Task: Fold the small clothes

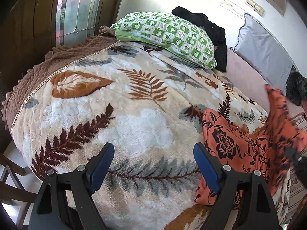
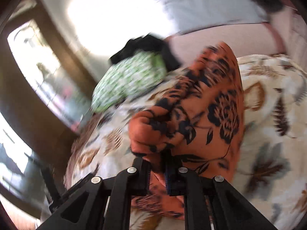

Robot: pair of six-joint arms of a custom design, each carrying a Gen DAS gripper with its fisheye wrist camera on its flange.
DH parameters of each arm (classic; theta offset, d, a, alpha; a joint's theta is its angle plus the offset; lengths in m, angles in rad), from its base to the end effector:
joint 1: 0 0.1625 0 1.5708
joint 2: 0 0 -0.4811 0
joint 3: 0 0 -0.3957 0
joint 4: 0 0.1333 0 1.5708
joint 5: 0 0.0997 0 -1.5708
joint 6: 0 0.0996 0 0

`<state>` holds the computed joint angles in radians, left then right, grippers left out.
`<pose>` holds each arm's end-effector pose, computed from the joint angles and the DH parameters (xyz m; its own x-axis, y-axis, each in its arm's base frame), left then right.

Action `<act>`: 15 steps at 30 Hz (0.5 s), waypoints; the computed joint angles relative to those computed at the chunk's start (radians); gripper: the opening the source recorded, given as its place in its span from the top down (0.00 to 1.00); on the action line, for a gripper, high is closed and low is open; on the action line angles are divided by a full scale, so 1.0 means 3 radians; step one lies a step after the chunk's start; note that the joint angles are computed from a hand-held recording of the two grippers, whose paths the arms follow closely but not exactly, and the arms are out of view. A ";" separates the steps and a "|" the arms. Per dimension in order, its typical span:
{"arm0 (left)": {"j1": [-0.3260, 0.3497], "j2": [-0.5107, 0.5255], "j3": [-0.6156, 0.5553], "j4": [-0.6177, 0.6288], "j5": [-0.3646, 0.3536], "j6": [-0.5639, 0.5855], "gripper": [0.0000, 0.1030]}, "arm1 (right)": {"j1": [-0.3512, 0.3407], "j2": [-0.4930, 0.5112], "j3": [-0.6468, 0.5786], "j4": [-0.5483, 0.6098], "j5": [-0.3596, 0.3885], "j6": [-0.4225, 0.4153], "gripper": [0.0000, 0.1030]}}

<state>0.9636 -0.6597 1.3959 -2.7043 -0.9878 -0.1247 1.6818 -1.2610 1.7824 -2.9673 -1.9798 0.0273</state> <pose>-0.3005 -0.7623 0.1536 -0.8663 0.2049 -0.4556 0.4217 0.7889 -0.4471 0.1622 -0.6096 0.4416 -0.9473 0.2191 0.2338 -0.0452 0.6312 -0.7743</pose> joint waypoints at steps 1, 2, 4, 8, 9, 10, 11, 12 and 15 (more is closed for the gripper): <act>0.0023 -0.0002 0.0010 -0.0011 -0.0043 -0.0011 0.18 | -0.0026 0.0129 -0.0023 0.0116 0.0060 0.0027 0.88; 0.0034 0.0002 0.0018 -0.0023 -0.0062 -0.0011 0.18 | -0.0065 0.0235 -0.0044 0.0247 0.0111 0.0049 0.85; 0.0055 0.0009 0.0032 -0.0018 -0.0068 -0.0006 0.18 | -0.0198 0.0422 -0.0110 0.0705 0.0241 0.0193 0.84; 0.0098 0.0029 0.0006 0.0037 -0.0143 -0.0019 0.18 | -0.0229 0.0445 -0.0014 0.0530 0.0344 0.0157 0.62; 0.0105 0.0029 0.0000 0.0040 -0.0194 -0.0032 0.18 | -0.0247 0.0411 -0.0029 0.0581 0.0474 0.0173 0.45; 0.0105 0.0026 0.0006 0.0019 -0.0235 -0.0020 0.18 | -0.0246 0.0388 -0.0032 0.0578 0.0537 0.0192 0.12; 0.0100 0.0018 0.0024 -0.0013 -0.0271 0.0007 0.18 | -0.0234 0.0355 0.0015 0.0473 0.0556 0.0181 0.07; 0.0091 0.0006 0.0031 0.0002 -0.0317 0.0011 0.18 | -0.0234 0.0317 0.0064 0.0383 0.0613 0.0121 0.07; 0.0061 -0.0059 0.0072 0.0144 -0.0678 -0.0043 0.18 | -0.0247 0.0116 0.0350 0.0041 0.0652 0.0143 0.07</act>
